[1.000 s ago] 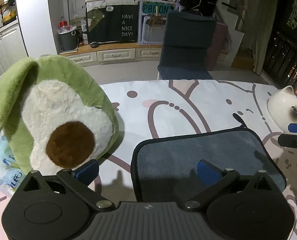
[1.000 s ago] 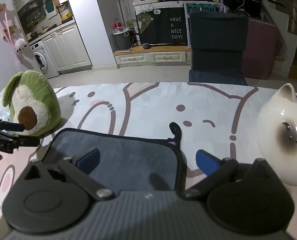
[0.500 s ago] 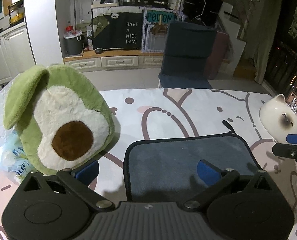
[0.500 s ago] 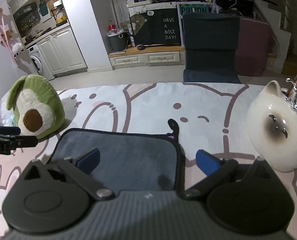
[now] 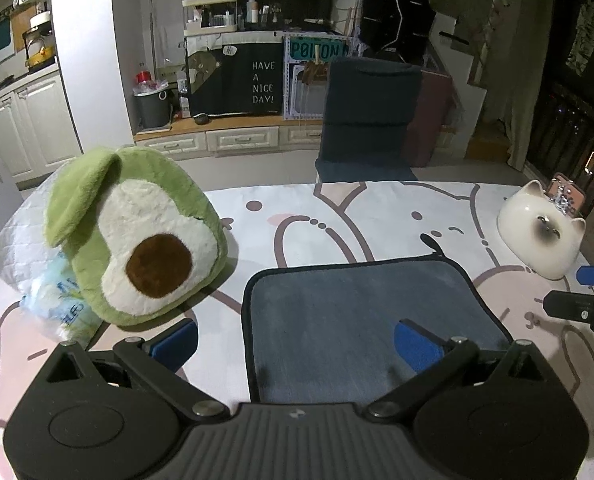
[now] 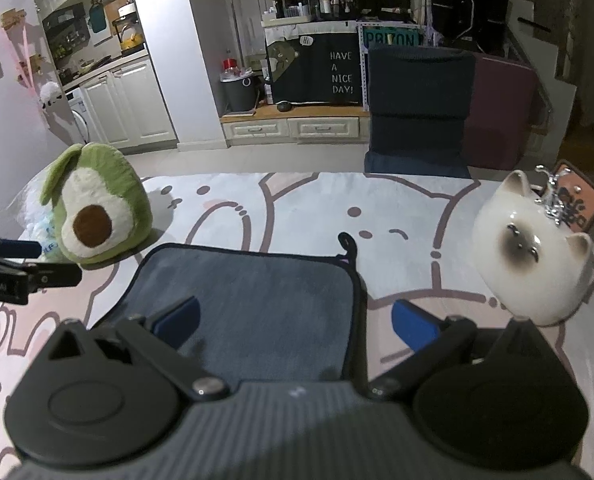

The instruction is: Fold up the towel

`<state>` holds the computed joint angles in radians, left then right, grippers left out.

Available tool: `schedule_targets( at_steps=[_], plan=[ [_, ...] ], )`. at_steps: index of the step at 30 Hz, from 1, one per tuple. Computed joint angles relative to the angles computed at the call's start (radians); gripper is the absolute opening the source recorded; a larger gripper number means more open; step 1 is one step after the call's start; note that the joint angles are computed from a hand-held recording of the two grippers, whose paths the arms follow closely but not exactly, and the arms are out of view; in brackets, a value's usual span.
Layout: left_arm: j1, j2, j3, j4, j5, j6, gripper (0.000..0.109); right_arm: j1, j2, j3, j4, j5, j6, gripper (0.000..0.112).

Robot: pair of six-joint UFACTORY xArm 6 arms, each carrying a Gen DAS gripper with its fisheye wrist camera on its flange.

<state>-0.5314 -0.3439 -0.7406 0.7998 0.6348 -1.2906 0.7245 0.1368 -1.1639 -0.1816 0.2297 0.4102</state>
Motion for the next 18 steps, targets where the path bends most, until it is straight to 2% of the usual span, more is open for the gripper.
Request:
schedule_targets(
  at_steps=[18],
  plan=[
    [-0.3,-0.177,0.02,0.045,0.346,-0.159,0.103,0.032,-0.271,0.25,-0.209,-0.028,0.222,0.103]
  ],
)
